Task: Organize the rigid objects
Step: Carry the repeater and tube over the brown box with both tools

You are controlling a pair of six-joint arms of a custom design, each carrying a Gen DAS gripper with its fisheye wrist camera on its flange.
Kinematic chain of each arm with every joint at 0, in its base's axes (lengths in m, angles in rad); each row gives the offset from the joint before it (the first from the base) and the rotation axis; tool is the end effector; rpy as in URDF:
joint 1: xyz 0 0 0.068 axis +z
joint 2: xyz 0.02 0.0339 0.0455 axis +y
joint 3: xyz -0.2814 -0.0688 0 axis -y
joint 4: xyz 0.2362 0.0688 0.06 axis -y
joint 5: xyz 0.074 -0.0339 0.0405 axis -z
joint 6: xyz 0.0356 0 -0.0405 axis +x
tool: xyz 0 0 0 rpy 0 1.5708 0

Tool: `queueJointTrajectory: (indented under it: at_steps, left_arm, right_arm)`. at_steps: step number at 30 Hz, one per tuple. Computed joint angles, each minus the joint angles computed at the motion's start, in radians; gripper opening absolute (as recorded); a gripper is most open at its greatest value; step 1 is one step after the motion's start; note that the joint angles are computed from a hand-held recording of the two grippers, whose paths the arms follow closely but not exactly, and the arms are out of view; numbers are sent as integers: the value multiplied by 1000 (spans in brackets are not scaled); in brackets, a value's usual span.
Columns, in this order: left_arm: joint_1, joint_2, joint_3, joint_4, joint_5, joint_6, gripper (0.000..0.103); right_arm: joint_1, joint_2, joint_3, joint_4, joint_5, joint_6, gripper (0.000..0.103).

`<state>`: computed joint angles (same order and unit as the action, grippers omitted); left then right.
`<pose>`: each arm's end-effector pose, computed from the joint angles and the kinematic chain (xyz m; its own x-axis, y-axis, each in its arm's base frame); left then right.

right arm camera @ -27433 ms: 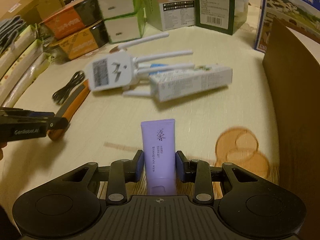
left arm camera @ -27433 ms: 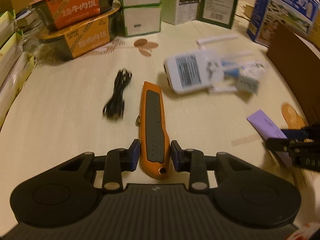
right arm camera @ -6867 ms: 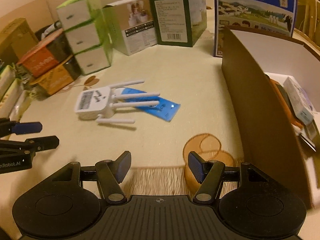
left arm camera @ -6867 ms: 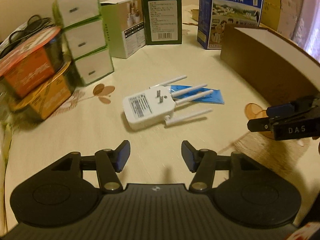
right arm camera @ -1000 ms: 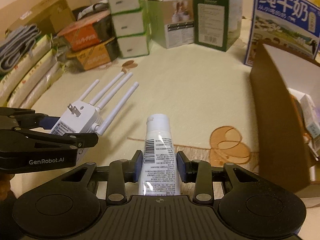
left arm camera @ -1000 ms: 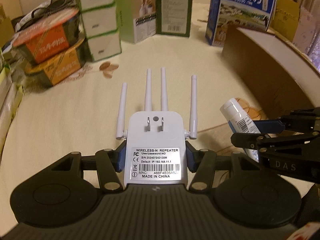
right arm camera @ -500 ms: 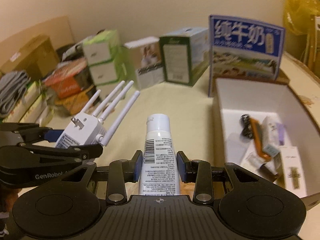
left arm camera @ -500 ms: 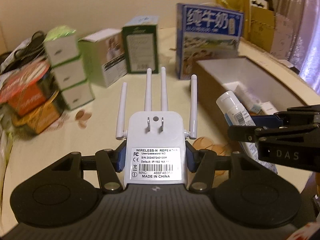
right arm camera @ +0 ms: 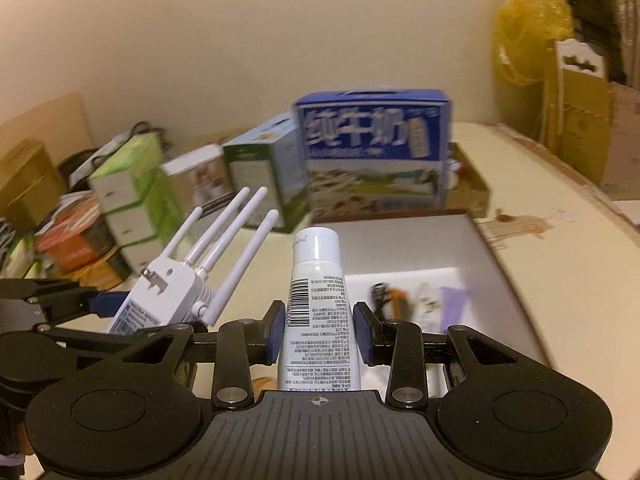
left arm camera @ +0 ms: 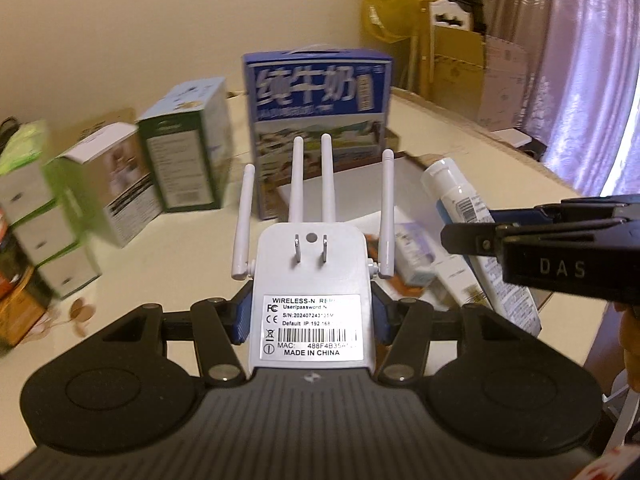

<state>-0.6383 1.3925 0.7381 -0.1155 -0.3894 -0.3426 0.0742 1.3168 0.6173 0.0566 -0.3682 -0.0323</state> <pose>0.2255 -0.1505 0.2198 -0.6382 0.0865 -0.7650 0.1252 0.9921 0.0077 0.2528 0.0316 0.2154 -0.5860 -0.0738 -0.8069 -0.3756 0.9071 0.1898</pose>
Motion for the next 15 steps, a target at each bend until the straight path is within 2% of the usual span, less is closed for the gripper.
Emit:
queueJointTrajectory:
  at_steps: [7,15]
  left_arm:
    - [-15,180,156,17,28,-7,52]
    - [-5,371,325,4,67,-9,52]
  right_arm:
    - [-138,114,90,-27,-56,-74,34]
    - [-186,288,200,-30,-72,-113,34]
